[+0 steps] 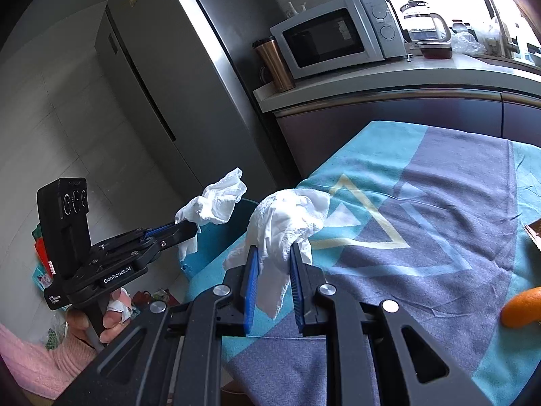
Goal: Collect trash
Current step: 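Carry both held tissues over the teal bin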
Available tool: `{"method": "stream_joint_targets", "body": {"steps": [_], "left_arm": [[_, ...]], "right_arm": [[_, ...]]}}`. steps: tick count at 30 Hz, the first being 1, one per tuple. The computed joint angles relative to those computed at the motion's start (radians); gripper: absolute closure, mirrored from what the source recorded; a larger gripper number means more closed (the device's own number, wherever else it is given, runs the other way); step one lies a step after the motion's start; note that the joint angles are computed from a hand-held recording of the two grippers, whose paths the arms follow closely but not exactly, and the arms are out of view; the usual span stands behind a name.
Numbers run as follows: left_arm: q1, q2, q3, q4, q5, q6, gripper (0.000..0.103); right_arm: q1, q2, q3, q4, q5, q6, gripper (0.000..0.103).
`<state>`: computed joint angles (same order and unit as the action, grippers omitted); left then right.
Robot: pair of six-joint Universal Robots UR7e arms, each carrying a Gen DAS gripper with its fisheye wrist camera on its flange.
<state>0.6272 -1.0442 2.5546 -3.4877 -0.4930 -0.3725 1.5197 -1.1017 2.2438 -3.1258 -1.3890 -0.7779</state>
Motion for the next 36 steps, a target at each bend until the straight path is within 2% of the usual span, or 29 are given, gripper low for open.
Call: {"method": "stream_joint_targets", "body": {"steps": [19,36], "left_arm": [[0.002,-0.176,0.102,0.180,0.117,-0.173,0.089],[0.063,-0.247,0.123,0.276,0.133,-0.240,0.089]], "right_arm": [[0.096,0.110,-0.073,0.043,-0.023,-0.007,0.086],[0.174,0.219,-0.188,0.114,-0.064,0.008,0.086]]}}
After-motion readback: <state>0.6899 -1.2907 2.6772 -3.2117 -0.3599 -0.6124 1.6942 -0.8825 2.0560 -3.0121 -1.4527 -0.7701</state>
